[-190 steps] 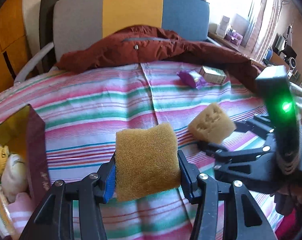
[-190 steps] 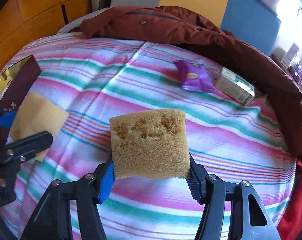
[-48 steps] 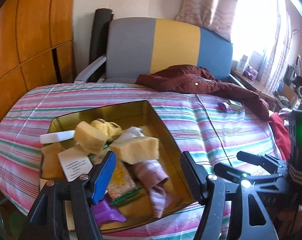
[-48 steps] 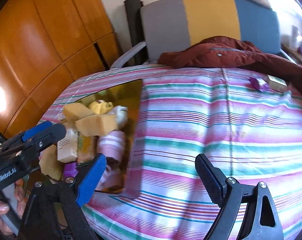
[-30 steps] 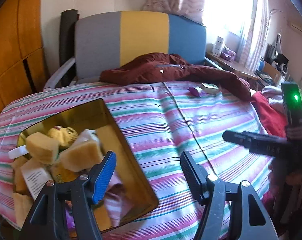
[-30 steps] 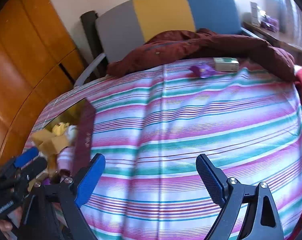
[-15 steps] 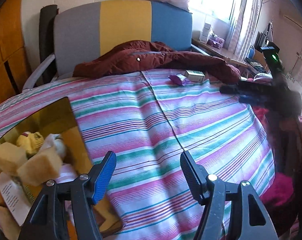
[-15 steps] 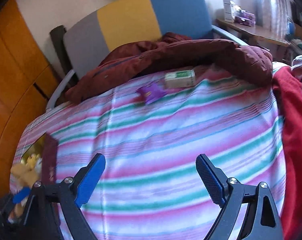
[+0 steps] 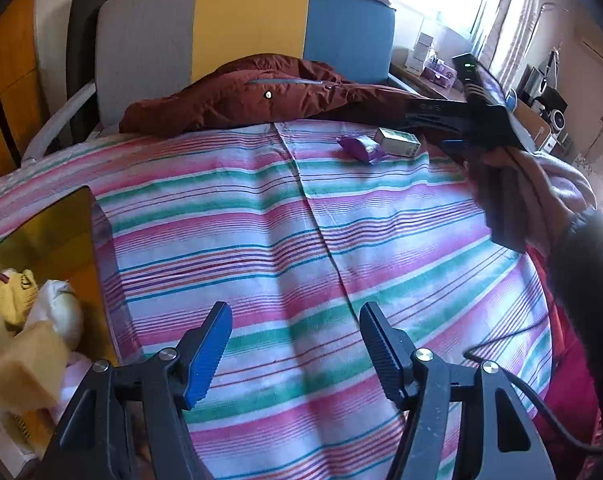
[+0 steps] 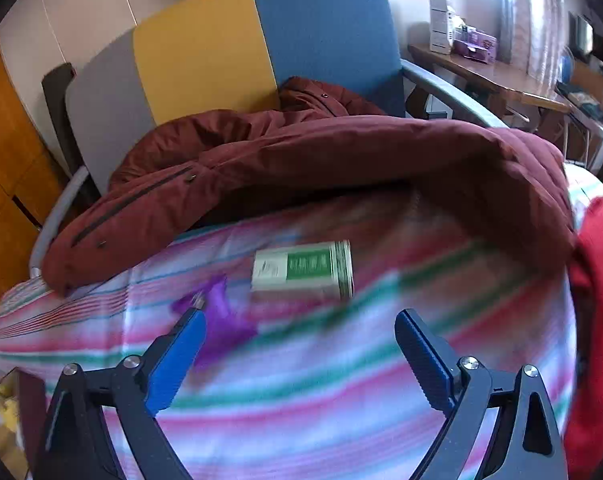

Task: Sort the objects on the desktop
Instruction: 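Withdraw both grippers toward the purple packet and green box, then grasp the green TSAO oil box with the right gripper while the left grasps the purple packet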

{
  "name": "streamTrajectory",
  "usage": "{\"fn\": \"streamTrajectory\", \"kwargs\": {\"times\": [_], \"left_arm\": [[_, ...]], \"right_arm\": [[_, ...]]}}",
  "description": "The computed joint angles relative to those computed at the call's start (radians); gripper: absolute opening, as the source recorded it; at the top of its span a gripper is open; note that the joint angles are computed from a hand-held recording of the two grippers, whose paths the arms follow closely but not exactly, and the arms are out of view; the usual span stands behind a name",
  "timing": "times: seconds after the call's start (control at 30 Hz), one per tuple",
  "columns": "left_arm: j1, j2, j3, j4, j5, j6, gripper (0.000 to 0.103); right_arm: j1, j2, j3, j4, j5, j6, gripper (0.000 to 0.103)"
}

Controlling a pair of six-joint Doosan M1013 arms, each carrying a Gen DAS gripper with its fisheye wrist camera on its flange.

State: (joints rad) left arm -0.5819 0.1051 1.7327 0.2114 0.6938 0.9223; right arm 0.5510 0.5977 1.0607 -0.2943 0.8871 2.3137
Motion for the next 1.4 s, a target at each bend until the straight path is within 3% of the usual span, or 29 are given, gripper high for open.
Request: {"fn": "streamTrajectory", "kwargs": {"times": [0.3,0.33,0.4,0.8,1.07,1.23,1.4], "left_arm": [[0.019,0.03,-0.021,-0.05,0.015,0.024,0.067],[0.019,0.032,-0.023,-0.056,0.016,0.028,0.067],[0.02,0.037,-0.029,-0.063,0.022,0.033,0.066],[0.04,0.088,-0.117,-0.184,0.03,0.073,0.066],[0.032,0.171,-0.23,-0.177,0.063,0.121,0.066],[0.059,0.234,-0.314,-0.332,0.097,0.188,0.066],[0.062,0.301,-0.406,-0.328,0.136,0.154,0.063]], "right_arm": [[-0.011,0.104,-0.147,0.017,0.125,-0.116,0.102],[-0.009,0.114,-0.162,0.006,0.154,-0.121,0.099],[-0.009,0.124,-0.175,0.004,0.184,-0.145,0.071],[-0.01,-0.012,0.029,0.082,0.068,-0.225,0.072],[0.0,-0.097,0.165,0.003,0.03,-0.198,0.072],[-0.016,-0.118,0.196,0.009,-0.006,-0.156,0.072],[-0.025,-0.143,0.218,0.0,-0.06,-0.133,0.072]]}}
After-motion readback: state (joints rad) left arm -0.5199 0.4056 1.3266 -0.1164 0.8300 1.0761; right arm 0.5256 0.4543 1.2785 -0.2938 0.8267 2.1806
